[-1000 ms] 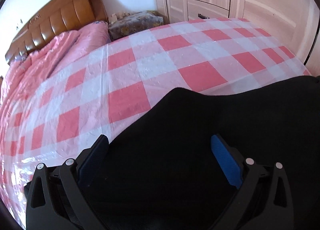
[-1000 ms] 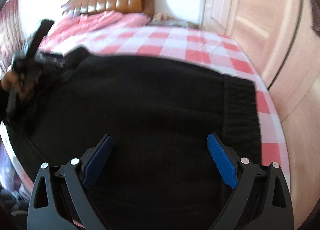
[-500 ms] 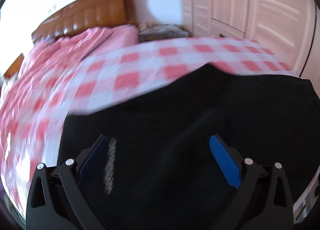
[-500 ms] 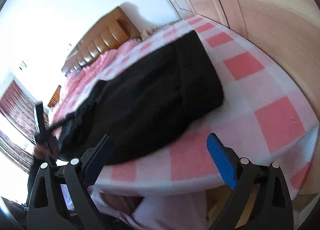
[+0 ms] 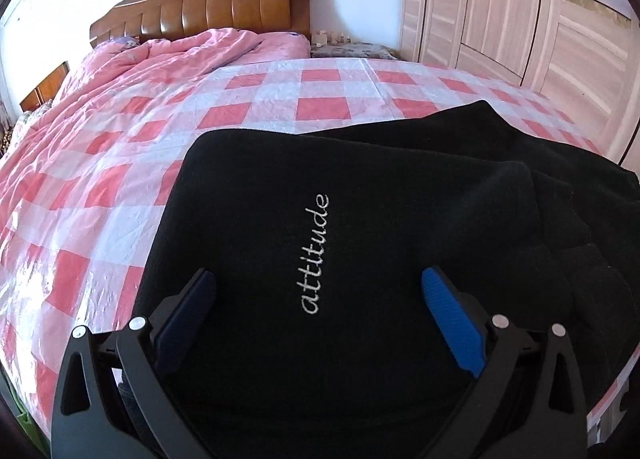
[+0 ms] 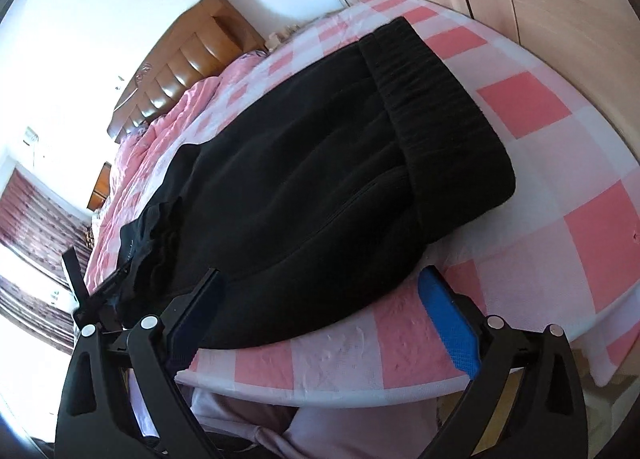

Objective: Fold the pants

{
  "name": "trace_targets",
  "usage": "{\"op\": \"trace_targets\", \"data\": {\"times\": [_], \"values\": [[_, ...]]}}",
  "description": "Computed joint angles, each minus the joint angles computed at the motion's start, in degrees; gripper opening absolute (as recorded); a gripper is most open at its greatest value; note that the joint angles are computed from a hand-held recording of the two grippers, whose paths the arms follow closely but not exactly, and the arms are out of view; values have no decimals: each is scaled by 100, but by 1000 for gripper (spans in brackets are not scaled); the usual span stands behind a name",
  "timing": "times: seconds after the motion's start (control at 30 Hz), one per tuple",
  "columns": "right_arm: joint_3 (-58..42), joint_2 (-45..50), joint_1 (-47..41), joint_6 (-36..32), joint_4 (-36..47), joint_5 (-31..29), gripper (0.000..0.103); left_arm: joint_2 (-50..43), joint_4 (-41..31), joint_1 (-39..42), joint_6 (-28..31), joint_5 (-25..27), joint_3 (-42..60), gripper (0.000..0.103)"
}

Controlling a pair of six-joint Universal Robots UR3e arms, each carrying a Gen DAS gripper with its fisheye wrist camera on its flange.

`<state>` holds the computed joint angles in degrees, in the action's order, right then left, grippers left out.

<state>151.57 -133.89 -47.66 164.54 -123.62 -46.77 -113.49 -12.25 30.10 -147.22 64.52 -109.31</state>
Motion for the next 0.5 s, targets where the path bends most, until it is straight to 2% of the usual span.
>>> {"op": "trace_targets", "data": {"times": [0.17,0.27,0.37,0.4,0.47,0.5], "values": [[-278,1201,331,886,-1093,-80,96,-63,107,-11,-17,-39,-1,102],[-497,1460,262,971,-825,52,99,-48,8,-13,14,-33,39,102],[-687,1420,99,628,-69,213,99,-43,-19,4,28,-63,40,102],[-740,1498,180,704,-143,155,99,-50,-8,-5,14,-51,48,102],[-815,1787,495,1214,-770,-97,99,-69,41,6,10,-78,41,102],[-714,1932,631,1632,-1367,-192,99,-87,37,5,5,-90,61,102]]}}
